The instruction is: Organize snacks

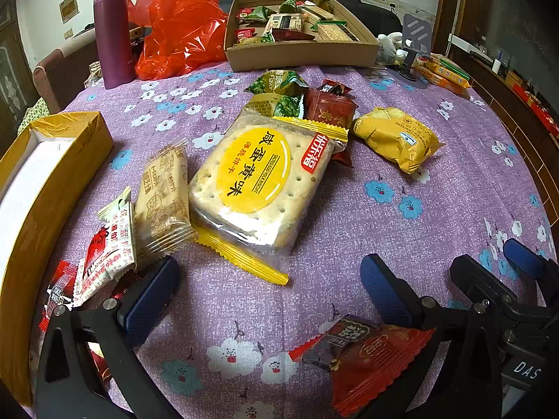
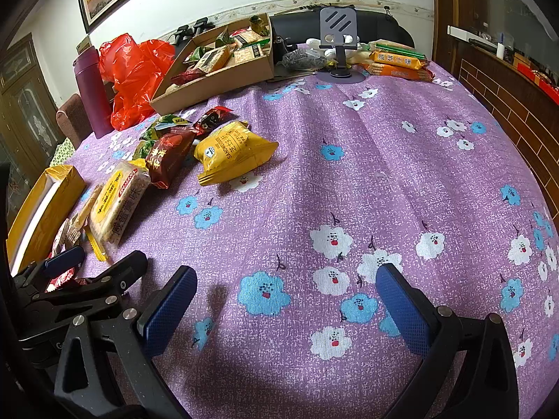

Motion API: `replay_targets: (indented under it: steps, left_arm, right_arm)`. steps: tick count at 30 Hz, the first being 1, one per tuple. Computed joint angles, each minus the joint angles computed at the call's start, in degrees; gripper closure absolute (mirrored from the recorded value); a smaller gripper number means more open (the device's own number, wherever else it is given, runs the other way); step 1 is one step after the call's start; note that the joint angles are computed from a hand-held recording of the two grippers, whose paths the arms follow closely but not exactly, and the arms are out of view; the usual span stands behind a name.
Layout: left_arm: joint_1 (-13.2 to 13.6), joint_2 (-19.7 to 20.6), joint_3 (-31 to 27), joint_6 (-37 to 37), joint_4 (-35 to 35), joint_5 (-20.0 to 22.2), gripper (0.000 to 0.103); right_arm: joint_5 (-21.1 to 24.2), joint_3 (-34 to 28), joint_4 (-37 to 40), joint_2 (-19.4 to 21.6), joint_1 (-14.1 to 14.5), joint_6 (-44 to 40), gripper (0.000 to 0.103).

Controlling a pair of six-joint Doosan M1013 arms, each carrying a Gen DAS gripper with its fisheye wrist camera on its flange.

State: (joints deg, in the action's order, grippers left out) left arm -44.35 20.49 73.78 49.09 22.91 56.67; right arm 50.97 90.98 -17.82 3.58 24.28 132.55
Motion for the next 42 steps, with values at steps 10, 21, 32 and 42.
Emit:
replay_targets:
  steps: [10,21,32,42]
  left_arm:
    - [0.0,0.0,0.0,0.0,0.0,0.0,0.0]
    - [0.22,-0.03,-0.13,1.91,-1.25,0.13,0.0]
    - [2.87,-3.16,2.17,15.88,-15.84,-1.09,0.009]
    - [9.85,-19.45,16.32,20.28,-30.39,-19.43,0.013]
  right_arm:
    - [-0.02,0.01,0.01,-0.01,-0.01,-0.02,0.0]
    - [0.0,0.02,-0.06,0.0,0.04,0.06,0.0]
    - [-0.1,0.23,-0.1,-0.16,0.1,0.11,0.0]
    - [6.33,-2.56,-2.18,2.07,1.22,-3.49,0.0]
